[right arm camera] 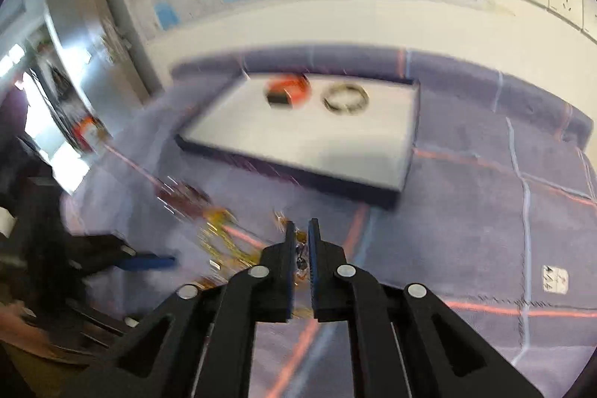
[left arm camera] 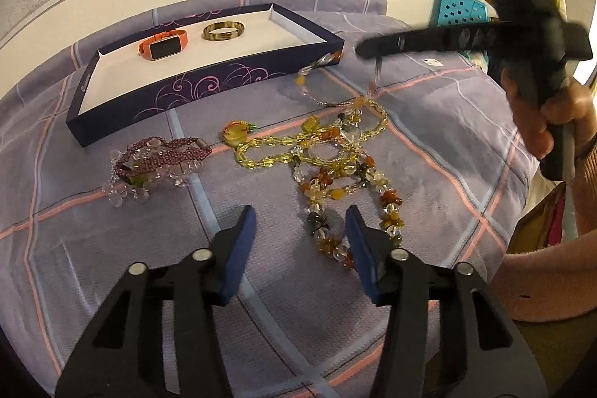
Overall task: Organize jewelry
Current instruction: 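Grasp the dark red beaded bracelet with the left gripper while the right gripper lifts the amber bracelet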
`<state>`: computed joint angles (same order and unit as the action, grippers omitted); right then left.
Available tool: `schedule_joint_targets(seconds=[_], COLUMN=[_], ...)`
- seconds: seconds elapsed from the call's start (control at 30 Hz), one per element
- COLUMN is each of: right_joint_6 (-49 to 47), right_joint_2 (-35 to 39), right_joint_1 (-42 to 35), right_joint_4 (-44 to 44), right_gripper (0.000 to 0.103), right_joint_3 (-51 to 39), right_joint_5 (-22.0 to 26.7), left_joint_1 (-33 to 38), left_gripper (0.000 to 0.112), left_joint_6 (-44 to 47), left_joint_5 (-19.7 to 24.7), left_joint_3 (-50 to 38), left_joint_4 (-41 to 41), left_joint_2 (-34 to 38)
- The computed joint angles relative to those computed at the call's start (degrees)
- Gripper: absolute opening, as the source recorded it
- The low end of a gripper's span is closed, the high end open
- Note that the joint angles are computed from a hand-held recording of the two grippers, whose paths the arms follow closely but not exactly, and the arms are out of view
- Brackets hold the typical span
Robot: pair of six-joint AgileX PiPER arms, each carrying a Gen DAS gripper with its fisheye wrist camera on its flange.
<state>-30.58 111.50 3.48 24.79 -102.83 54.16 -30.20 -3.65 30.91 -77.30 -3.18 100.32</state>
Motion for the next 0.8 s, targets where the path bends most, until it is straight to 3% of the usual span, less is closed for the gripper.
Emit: schedule_joint_targets(seconds=[0.1,0.23,0.33,0.43,0.53,0.6,0.8], right_joint_6=[-5.0,-11.6,-11.9,-11.2,-11.6,-11.0,-12.7], right_joint_2=[-0.8,-3.1,-4.3,-4.7,-6.3,-6.8,-6.9], right_joint_1=[-1.1,-0.5,1.4,1.9,3.0,3.4,2.5], right_joint_4=[5.2,9.4,7.8,7.9,6.9,5.6,8.2], right_gripper=[0.023,0.023,0.024,0.024,0.025,0.01,0.008], right_joint_3=[1.6,6.2,9.7,12.0,14.5,14.8,13.3], right_joint_5=[4.7,9.4,9.6,9.1,6.6,5.6,7.0], left_joint_1=[0.7,1.8,2.9,4.5,6.3,7.0,9.1], left_gripper=[0.039,0.043,0.047,0.049,0.05,0.051,0.054], left_joint_6=[1.2,-0.4,-2.9,-9.6,-14.3,-16.9,-15.3], left_joint_5=[-0.2,-2.0,-3.1,-3.2,-2.8,-1.9,-1.6], left_joint_3=[0.4,1.9,3.0,3.3,2.6,1.7,-0.2], left_joint_4=[-1.6,-0.5,1.4,8.4,13.1,15.9,16.9], left_joint_2=[-0.3,-1.8,-3.0,-3.7,-3.3,-2.7,-1.2])
